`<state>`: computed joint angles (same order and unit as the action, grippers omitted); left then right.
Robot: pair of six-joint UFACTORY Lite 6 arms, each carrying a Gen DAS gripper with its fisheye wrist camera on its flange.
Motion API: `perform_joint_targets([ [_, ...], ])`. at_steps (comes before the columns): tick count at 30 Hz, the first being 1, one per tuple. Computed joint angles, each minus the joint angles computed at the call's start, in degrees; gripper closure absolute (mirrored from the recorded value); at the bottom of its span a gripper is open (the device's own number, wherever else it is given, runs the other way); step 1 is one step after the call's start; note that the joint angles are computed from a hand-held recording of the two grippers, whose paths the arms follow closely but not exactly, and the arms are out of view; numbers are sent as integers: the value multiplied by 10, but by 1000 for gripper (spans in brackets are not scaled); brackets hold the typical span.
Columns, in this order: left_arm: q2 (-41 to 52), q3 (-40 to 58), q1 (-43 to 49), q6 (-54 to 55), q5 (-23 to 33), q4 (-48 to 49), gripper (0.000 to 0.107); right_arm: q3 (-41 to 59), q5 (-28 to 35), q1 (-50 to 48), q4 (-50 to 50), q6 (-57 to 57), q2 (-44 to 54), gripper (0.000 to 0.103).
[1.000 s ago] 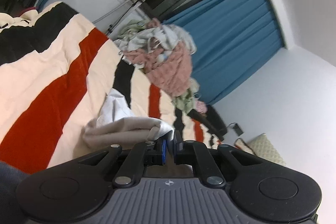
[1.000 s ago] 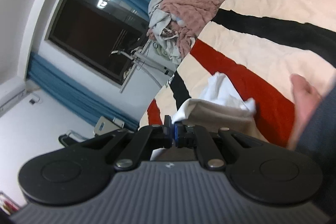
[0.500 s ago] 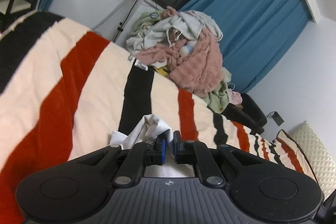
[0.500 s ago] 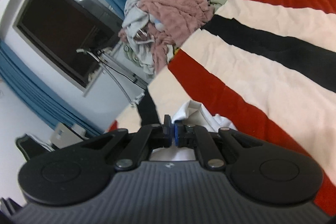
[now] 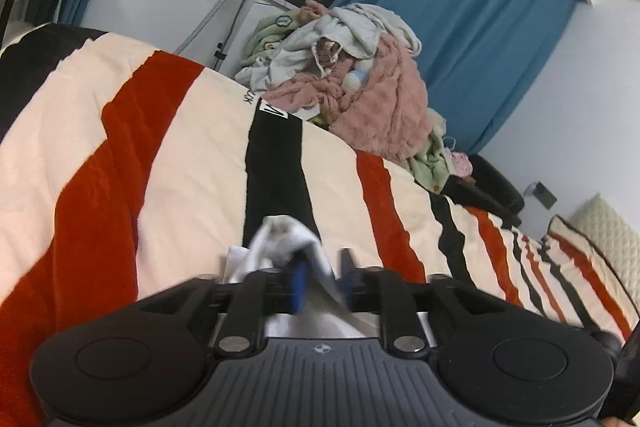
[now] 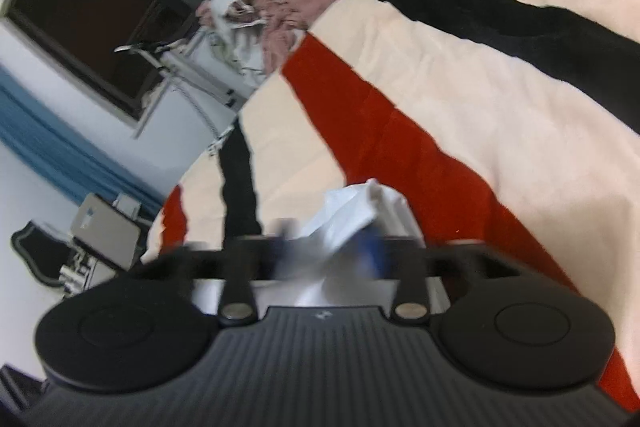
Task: Fold clothes
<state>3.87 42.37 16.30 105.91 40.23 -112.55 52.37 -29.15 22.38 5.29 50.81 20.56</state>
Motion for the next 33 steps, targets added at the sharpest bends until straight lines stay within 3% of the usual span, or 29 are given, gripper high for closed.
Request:
perform_joint_targets([
  [1, -11, -9, 4, -1, 8, 9, 29, -16, -9, 6, 4, -6, -15, 14],
  [4, -71, -61, 10, 52, 29, -4, 13, -54, -36, 32, 8, -28, -58, 15],
  [7, -107, -89, -12, 95, 1, -28, 11, -57, -48, 67, 79, -141, -70, 15],
  [11, -74, -76, -55, 155, -54, -86, 10, -13, -28, 86, 141, -298, -32, 20],
  [15, -8, -38, -103, 249, -119, -177, 11, 79, 28, 80, 240, -423, 64, 61],
  [17, 26, -15, -125, 299, -151, -226, 11, 139, 60, 69, 273, -467, 119, 71],
  [22, 82, 21, -156, 390, -177, -317, 11, 221, 77, 66, 336, -556, 196, 72],
  [24, 83, 19, -155, 389, -175, -317, 11, 212, 72, 66, 320, -540, 191, 72],
  [29, 18, -29, -168, 442, -191, -358, 11, 131, 61, 80, 305, -512, 110, 72],
  [33, -76, -97, -179, 449, -205, -348, 12, 29, 26, 121, 347, -551, 10, 71],
])
